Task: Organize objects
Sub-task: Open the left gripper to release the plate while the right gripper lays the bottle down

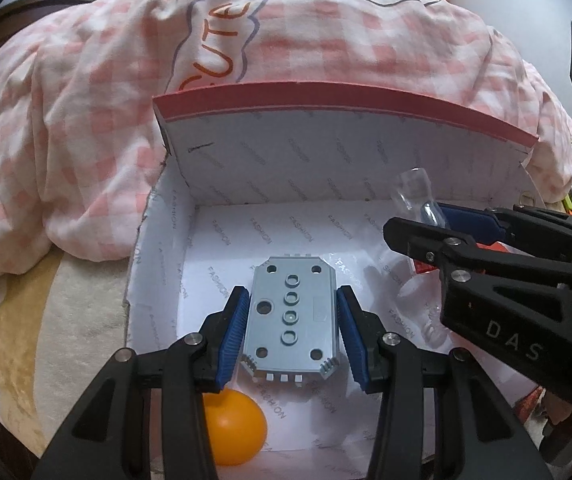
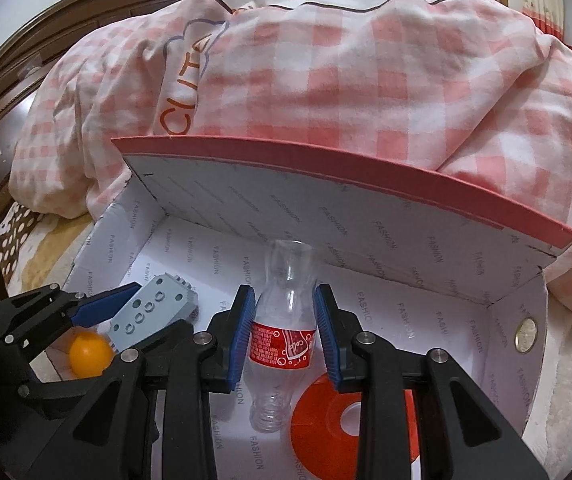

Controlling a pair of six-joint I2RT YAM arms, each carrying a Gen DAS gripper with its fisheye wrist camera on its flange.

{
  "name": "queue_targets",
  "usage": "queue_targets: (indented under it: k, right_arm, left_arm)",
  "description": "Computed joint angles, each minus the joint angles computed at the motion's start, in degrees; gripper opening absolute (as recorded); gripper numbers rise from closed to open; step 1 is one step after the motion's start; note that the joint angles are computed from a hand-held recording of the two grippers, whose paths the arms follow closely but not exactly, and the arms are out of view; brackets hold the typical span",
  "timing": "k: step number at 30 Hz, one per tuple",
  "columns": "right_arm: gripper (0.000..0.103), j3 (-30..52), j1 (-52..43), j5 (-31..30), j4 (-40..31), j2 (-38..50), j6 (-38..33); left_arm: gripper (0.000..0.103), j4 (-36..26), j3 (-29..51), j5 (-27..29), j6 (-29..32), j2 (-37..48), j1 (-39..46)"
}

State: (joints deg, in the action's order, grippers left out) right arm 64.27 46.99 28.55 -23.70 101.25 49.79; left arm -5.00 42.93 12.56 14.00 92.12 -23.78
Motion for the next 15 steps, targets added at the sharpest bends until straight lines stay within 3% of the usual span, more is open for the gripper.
queue_targets:
  k: [4, 8, 15]
  right_arm:
    - [0.033, 0.25, -0.06, -0.07, -0.16, 0.32, 0.51]
    - [0.040, 0.31, -0.19, -0.21, -0.09, 0.51, 0.74]
    - [0.041, 0.43, -0.37, -0.22, -0.10, 0.65, 0.36]
  left_arm:
    - [0.048, -2.71, 1.36, 2.11, -0.59, 1.37, 0.59]
    - [0.055, -2.68, 0.39, 2.60, -0.56, 0.59, 0.28]
    - [0.056, -1.40, -1.88, 1.43, -0.70, -0.84, -0.77]
